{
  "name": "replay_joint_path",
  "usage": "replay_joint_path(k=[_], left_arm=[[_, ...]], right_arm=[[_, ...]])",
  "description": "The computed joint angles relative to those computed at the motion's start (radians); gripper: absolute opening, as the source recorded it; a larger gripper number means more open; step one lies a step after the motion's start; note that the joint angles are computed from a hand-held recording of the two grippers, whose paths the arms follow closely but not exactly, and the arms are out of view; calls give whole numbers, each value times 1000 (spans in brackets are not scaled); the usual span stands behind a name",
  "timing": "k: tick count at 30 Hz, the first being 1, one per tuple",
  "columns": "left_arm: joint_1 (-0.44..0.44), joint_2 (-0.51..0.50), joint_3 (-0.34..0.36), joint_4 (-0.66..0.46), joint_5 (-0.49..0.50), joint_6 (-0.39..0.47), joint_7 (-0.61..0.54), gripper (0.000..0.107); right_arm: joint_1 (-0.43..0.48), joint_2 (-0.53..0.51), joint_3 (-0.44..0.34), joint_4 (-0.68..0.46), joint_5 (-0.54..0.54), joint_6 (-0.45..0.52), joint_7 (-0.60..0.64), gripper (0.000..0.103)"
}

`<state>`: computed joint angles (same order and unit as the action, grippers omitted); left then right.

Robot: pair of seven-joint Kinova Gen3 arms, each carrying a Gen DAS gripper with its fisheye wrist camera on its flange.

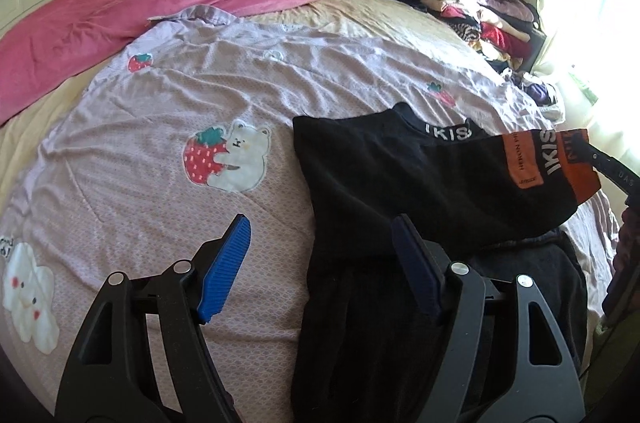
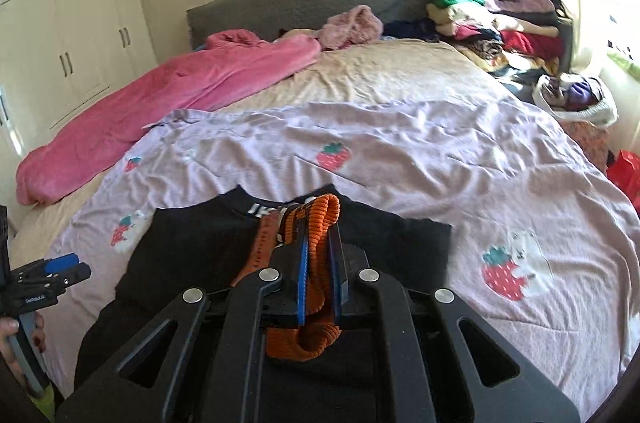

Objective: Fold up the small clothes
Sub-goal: 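Lay the cuff flat on the shirt body and open the right gripper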

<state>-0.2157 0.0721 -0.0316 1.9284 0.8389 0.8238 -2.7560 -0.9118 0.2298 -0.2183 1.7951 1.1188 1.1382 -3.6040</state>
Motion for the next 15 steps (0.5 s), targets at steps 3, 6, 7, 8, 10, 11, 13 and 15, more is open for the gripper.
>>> replay_joint_path(k=[3, 6, 7, 8, 10, 11, 13, 15], left_arm=[[14, 7, 9, -2, -34, -4, 16, 65], [24, 5, 16, 9, -50, -18, 11, 65], [25, 5, 16, 12, -49, -18, 6, 65], [25, 7, 16, 13, -49, -18, 5, 65], [28, 6, 17, 19, -55, -23, 7, 65], [28, 5, 18, 21, -56, -21, 5, 65], [30, 1, 19, 30, -58, -22, -6, 65], [36, -3, 20, 36, -60, -28, -7, 65]], right_arm=[[-2, 2, 2, 10, -12, 24, -19, 8], [9, -1, 3, 20, -25, 18, -17, 8], [15, 0, 3, 23, -31, 10, -13, 8], [25, 2, 5, 25, -38, -5, -3, 8], [33, 6, 9, 31, -48, -24, -5, 9], [46, 11, 2, 30, -54, -29, 0, 10], [27, 22, 17, 30, -66, -4, -19, 15], [25, 12, 18, 53, -67, -11, -55, 15]])
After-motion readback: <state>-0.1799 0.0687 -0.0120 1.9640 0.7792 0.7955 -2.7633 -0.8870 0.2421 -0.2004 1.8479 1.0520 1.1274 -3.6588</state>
